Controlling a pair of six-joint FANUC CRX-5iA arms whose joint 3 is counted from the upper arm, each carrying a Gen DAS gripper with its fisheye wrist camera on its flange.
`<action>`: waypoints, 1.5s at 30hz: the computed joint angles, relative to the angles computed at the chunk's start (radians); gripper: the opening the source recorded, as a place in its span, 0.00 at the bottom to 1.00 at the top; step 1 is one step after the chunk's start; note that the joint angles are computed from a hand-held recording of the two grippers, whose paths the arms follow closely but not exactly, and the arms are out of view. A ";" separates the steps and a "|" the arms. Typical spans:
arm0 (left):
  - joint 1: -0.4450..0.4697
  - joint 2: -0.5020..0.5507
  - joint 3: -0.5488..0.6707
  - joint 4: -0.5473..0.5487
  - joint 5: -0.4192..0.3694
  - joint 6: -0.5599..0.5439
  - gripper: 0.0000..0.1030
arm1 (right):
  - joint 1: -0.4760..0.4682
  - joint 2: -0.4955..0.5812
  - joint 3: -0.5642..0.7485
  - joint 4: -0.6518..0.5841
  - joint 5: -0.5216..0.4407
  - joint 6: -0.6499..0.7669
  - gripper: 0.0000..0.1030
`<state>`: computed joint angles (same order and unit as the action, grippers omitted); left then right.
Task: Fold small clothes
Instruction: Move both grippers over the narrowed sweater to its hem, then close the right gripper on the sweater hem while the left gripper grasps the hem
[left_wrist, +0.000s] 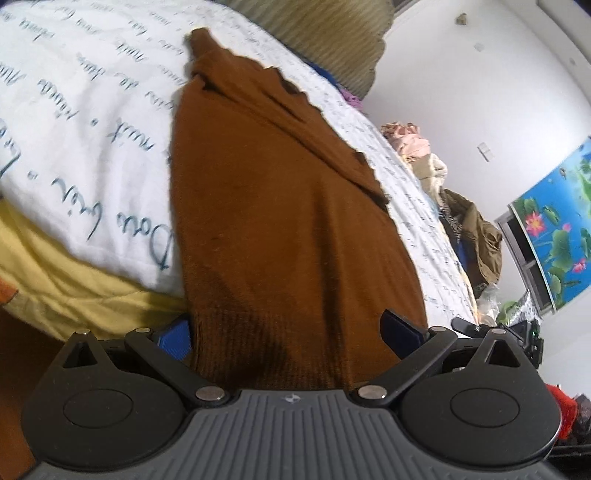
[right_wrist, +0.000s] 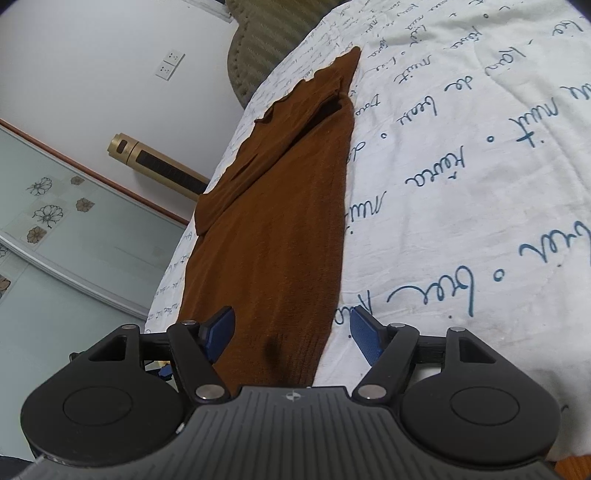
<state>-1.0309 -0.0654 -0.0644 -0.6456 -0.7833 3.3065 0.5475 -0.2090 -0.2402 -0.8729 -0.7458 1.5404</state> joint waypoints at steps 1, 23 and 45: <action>-0.003 0.006 0.010 -0.005 -0.007 -0.005 1.00 | -0.005 0.006 0.005 -0.011 -0.007 0.009 0.67; 0.100 -0.012 -0.094 0.002 0.289 0.041 0.92 | -0.050 0.133 0.115 -0.206 -0.187 0.161 0.64; 0.091 -0.007 -0.081 0.020 0.175 0.015 0.17 | -0.008 0.150 0.117 -0.175 -0.126 0.152 0.10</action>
<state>-0.9397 -0.0721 -0.1457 -0.6258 -0.6083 3.3212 0.5393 -0.0590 -0.1231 -1.0484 -0.8719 1.6925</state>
